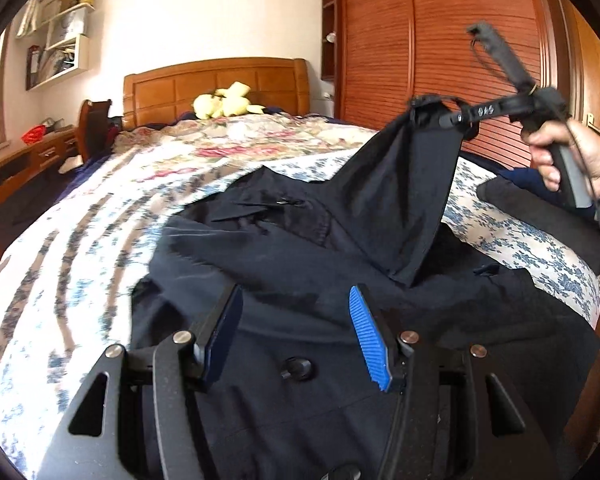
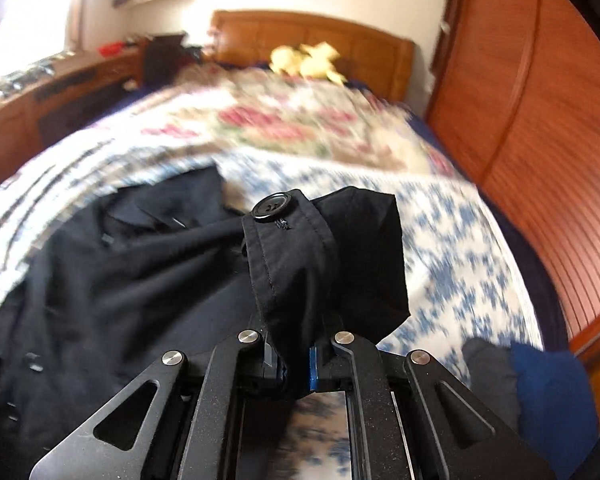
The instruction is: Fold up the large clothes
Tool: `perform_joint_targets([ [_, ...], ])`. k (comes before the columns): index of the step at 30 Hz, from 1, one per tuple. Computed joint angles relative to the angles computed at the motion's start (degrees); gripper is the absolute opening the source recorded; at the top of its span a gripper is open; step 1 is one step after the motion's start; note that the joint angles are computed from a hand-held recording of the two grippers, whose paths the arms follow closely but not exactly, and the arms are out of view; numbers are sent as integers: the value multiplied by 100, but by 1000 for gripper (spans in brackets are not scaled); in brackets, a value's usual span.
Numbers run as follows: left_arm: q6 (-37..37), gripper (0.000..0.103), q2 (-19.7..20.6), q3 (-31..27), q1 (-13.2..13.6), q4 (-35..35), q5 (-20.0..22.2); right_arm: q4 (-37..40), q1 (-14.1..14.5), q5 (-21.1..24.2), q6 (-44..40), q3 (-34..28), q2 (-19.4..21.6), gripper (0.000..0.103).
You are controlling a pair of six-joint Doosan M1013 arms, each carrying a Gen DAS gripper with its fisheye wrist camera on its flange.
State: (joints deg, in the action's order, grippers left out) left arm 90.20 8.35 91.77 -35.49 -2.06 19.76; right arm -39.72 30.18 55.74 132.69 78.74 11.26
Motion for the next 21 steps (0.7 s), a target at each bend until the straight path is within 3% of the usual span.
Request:
perform_joint_targets([
  [9,-517,55,-401,357,249,500,-240,349,707,-462,-724,-536,300,6],
  [15,-707,55,-494,457,421,592,-292,740,972,-574,-1103,-450,377,9],
  [21,-949,55,-500,481,537,723,-312,817,1087,-870,-729,-122,264,11],
])
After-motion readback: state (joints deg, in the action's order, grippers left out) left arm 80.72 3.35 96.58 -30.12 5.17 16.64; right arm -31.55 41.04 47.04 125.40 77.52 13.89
